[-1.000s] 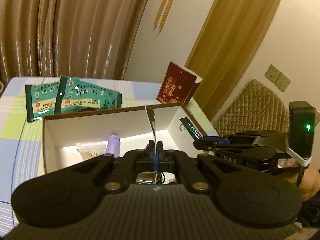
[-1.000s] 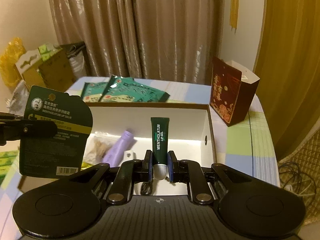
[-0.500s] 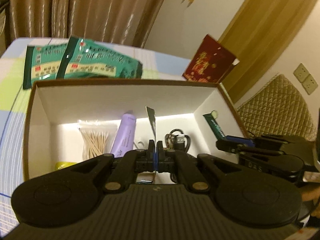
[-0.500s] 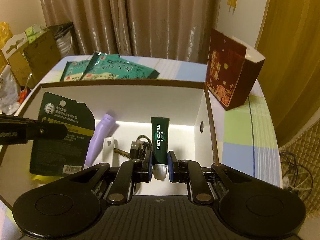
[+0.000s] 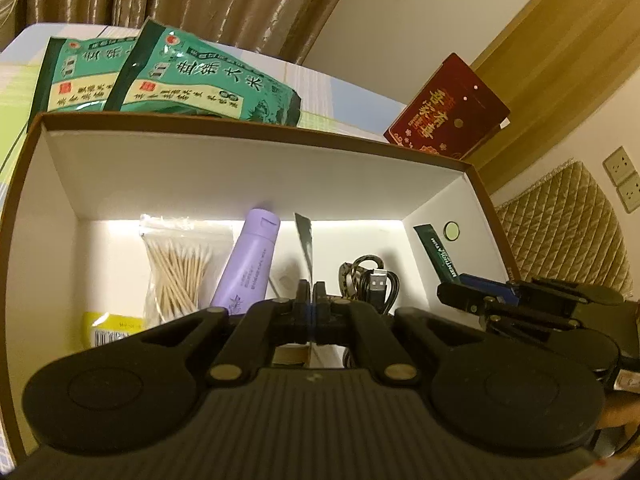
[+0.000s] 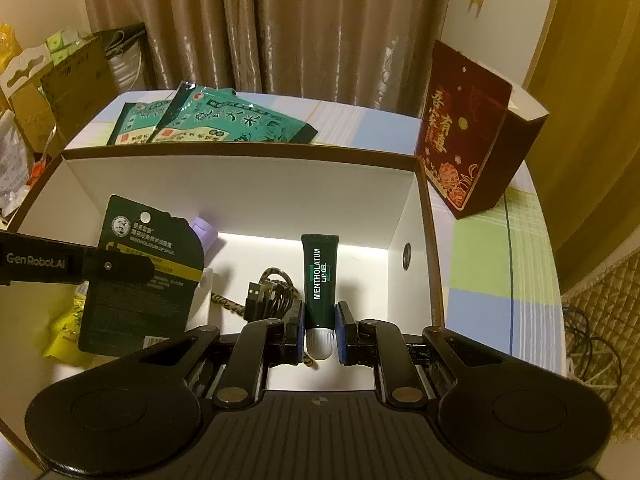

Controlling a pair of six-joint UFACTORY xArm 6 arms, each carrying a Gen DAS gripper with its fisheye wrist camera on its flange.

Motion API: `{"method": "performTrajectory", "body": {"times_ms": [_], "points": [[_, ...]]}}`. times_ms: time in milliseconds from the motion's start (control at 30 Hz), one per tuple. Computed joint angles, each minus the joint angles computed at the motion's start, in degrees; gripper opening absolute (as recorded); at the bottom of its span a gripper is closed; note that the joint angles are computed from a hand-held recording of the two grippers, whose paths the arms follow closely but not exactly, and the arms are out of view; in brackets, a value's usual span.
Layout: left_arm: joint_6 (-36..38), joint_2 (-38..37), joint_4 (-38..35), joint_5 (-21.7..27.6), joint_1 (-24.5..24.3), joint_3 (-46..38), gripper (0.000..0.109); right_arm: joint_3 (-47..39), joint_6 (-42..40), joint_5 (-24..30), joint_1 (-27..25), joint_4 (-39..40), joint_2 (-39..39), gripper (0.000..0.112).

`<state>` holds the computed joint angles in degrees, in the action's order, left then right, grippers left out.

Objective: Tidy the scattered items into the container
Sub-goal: 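Carry the card and lip gel tube over the box with both grippers, then lower and open both grippers to drop the card and tube into the box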

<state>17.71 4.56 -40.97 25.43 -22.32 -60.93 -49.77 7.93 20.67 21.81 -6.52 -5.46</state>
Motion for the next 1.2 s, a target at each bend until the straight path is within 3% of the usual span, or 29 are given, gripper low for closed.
{"method": "performTrajectory", "body": {"times_ms": [100,267,700,967,1200], "points": [[0.89,1.02,-1.39,0.76,0.04,-1.07,0.0,-0.84,-0.45,0.36,0.03,-0.04,1.0,0.012],[-5.77,2.79,8.98,2.49,-0.14,-2.12,0.0,-2.08,-1.19,0.8,-0.12,-0.34,2.48,0.012],[-11.32,0.31,26.52,0.17,-0.94,-1.41,0.037,-2.8,-3.19,0.82,-0.5,-1.06,4.19,0.012],[-20.21,-1.29,39.98,-2.94,-0.1,-0.09,0.038,-3.28,-2.9,0.86,-0.46,-2.5,4.95,0.012],[-18.52,-1.1,38.87,-2.98,0.05,-0.16,0.038,-3.85,-3.0,0.89,-0.49,-4.38,5.83,0.012]]}}
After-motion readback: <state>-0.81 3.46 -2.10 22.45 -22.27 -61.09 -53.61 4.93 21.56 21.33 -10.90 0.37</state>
